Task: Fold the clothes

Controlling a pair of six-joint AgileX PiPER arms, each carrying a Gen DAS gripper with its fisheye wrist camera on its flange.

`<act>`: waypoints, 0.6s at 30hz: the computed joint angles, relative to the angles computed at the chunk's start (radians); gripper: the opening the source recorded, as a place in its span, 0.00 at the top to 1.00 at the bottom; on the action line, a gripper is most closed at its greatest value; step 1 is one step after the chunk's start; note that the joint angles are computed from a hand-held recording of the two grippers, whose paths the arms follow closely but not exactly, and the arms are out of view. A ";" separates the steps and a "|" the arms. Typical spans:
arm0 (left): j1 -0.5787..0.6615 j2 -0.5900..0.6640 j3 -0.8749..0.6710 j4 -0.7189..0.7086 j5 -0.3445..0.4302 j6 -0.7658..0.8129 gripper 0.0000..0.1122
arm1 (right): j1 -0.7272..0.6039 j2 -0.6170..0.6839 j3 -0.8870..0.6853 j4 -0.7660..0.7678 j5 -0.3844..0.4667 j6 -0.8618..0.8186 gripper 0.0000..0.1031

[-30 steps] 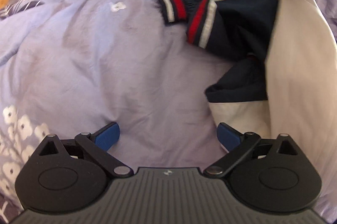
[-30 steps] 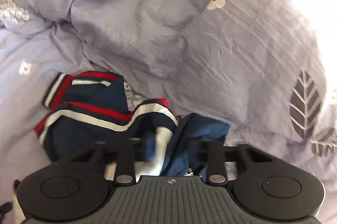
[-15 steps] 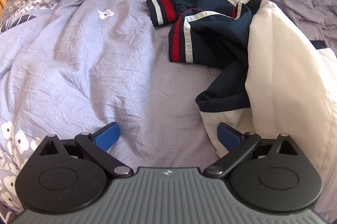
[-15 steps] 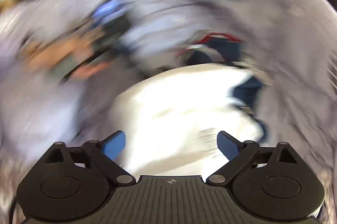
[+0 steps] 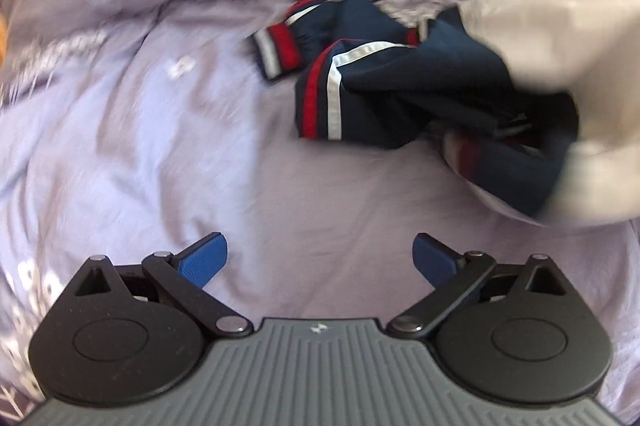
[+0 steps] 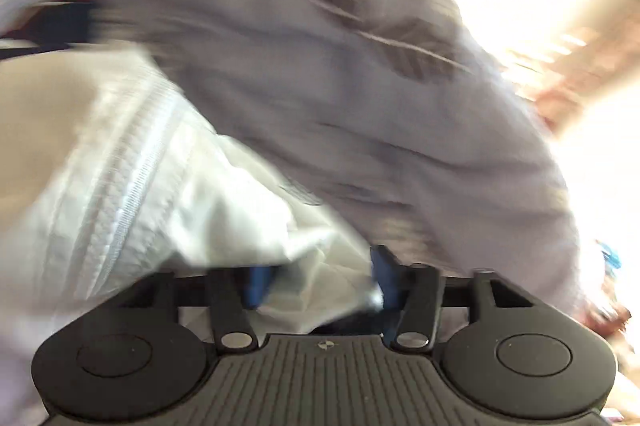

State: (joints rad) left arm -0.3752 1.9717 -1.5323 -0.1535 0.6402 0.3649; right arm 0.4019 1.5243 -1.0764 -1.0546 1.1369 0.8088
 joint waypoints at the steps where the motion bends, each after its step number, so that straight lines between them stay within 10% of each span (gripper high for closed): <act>1: -0.015 -0.006 0.010 0.008 -0.013 0.012 0.11 | -0.026 0.008 -0.005 -0.039 0.031 0.037 0.37; 4: -0.047 -0.030 0.046 -0.025 -0.034 0.095 0.11 | -0.040 -0.102 0.039 -0.047 -0.008 0.062 0.31; 9: -0.051 -0.057 0.080 -0.290 0.054 0.394 0.11 | -0.048 -0.442 0.175 0.413 -0.390 -0.313 0.10; 12: -0.032 -0.139 0.172 -0.473 0.116 0.694 0.11 | -0.046 -0.470 0.181 0.692 -0.369 -0.551 0.07; 18: -0.131 -0.245 0.350 -0.536 -0.135 0.887 0.09 | -0.057 -0.468 0.260 0.778 -0.349 -0.588 0.07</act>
State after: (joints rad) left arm -0.5065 1.7262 -1.1821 -0.6894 0.5056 1.2520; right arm 0.3452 1.0567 -0.8167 -0.2771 0.7877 0.2209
